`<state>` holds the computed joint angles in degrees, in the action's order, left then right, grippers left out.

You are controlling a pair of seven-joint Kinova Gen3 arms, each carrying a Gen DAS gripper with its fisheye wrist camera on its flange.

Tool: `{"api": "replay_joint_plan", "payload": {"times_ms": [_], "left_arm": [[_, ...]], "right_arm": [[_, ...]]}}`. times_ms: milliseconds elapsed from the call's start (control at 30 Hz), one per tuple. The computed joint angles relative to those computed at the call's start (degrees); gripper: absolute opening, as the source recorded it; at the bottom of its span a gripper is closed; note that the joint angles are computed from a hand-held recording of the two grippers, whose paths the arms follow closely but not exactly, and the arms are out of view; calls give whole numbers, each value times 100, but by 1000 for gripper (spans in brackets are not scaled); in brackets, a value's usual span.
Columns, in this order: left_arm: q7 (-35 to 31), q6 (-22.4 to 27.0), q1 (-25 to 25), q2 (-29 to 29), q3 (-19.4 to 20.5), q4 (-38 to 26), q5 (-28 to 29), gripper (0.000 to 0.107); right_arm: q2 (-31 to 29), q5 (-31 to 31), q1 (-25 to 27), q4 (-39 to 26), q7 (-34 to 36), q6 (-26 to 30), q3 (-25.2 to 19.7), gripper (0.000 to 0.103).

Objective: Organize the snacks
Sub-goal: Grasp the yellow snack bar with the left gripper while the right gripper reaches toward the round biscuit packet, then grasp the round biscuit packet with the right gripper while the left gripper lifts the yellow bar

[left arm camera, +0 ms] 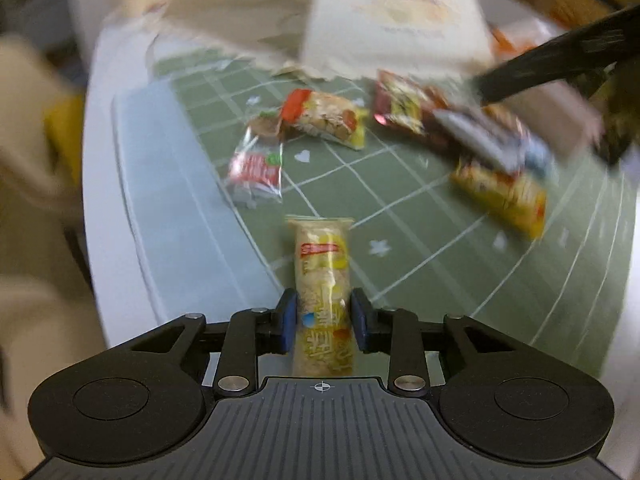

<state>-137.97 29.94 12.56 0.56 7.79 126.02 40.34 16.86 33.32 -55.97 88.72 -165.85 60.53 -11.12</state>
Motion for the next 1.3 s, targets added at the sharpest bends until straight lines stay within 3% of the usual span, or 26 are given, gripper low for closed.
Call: {"api": "replay_joint_plan", "payload": {"times_ms": [100, 167, 233, 300, 367, 467, 500, 533, 633, 767, 833, 967, 1100, 1300], "left_arm": [[699, -134, -326, -298, 517, 329, 429, 33], [1165, -378, -320, -590, 814, 602, 701, 33], [1631, -511, 89, -716, 696, 774, 981, 33], [1986, -649, 620, -774, 392, 883, 1116, 33], [2029, -794, 1082, -809, 110, 1004, 1418, 33], [1714, -793, 1258, -809, 4, 1113, 1987, 33], [1697, -796, 1268, -824, 23, 1135, 2042, 33], [1733, -802, 1269, -841, 53, 1149, 2042, 33], [2165, -651, 1181, -1028, 88, 1162, 1792, 33], [2797, -683, 1270, -1222, 232, 1148, 1451, 33], [3093, -726, 1391, -1250, 294, 1100, 1256, 33], [3102, -540, 1728, -1156, 131, 1019, 1493, 33], [3619, -312, 1788, -1190, 473, 727, 1028, 33], [4239, -289, 2228, -896, 1016, -40, 359, 33]], "right_arm": [[748, -390, 453, -796, 699, -338, -77, 90], [1195, -856, 844, -1327, 1062, -418, -324, 80], [1661, -1151, 1232, -1858, 1074, -348, -664, 68], [2055, -1155, 1275, -2389, 713, -30, -735, 67], [2368, -1280, 1094, -2898, 303, 338, -385, 70], [2564, -1350, 650, -3315, 328, 538, 328, 70], [2625, -1371, 588, -3391, 523, 580, 404, 67], [2641, -1299, 507, -3412, 756, 629, 427, 55], [2334, -950, 487, -2869, 1455, 433, 69, 41], [1573, -1027, 752, -1808, 2002, 238, -625, 35], [1108, -1108, 692, -1277, 2035, 148, -627, 35], [80, -929, 649, -215, 1366, 140, -909, 35], [-879, -498, 610, 804, 492, -19, -1073, 35], [-2273, -288, 884, 1938, -840, 520, -1888, 35]]}}
